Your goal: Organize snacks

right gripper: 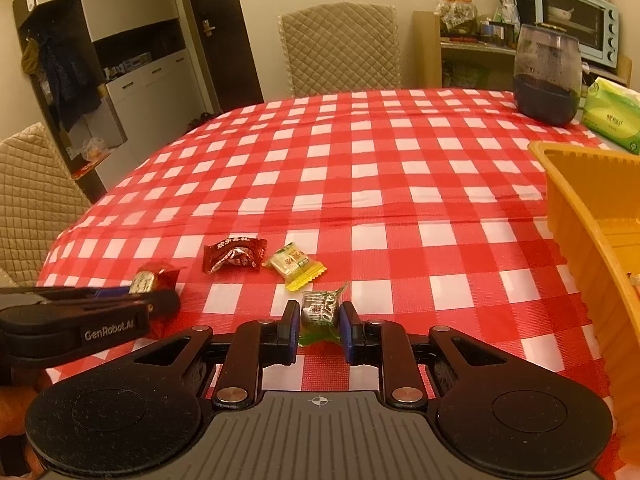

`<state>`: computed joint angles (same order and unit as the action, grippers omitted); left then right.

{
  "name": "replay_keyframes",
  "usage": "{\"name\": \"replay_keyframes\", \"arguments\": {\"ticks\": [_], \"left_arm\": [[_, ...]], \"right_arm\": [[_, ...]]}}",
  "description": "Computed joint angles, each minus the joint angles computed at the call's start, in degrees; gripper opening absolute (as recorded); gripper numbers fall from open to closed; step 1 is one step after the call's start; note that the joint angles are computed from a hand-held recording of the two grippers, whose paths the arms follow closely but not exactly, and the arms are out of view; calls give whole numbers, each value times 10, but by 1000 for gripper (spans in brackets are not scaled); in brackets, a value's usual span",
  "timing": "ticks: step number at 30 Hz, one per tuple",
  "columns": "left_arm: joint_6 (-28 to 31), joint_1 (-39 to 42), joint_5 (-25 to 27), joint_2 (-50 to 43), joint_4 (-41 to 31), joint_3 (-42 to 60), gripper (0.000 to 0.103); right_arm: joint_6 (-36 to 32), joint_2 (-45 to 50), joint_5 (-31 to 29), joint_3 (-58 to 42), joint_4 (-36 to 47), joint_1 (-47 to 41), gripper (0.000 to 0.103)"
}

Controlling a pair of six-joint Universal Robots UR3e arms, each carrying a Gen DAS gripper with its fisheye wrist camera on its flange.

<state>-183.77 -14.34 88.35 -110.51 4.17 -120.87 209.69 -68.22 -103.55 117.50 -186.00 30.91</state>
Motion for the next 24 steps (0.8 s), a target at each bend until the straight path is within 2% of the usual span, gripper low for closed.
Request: {"name": "replay_keyframes", "arguments": {"ticks": [5, 13, 24], "left_arm": [[-15, -12, -7, 70, -28, -40, 24], [-76, -81, 17, 210, -102, -96, 24], [-136, -199, 88, 337, -213, -96, 24]], "right_arm": [[14, -55, -18, 37, 15, 19, 21], [73, -190, -81, 96, 103, 82, 21], [172, -318, -199, 95, 262, 219, 21]]}}
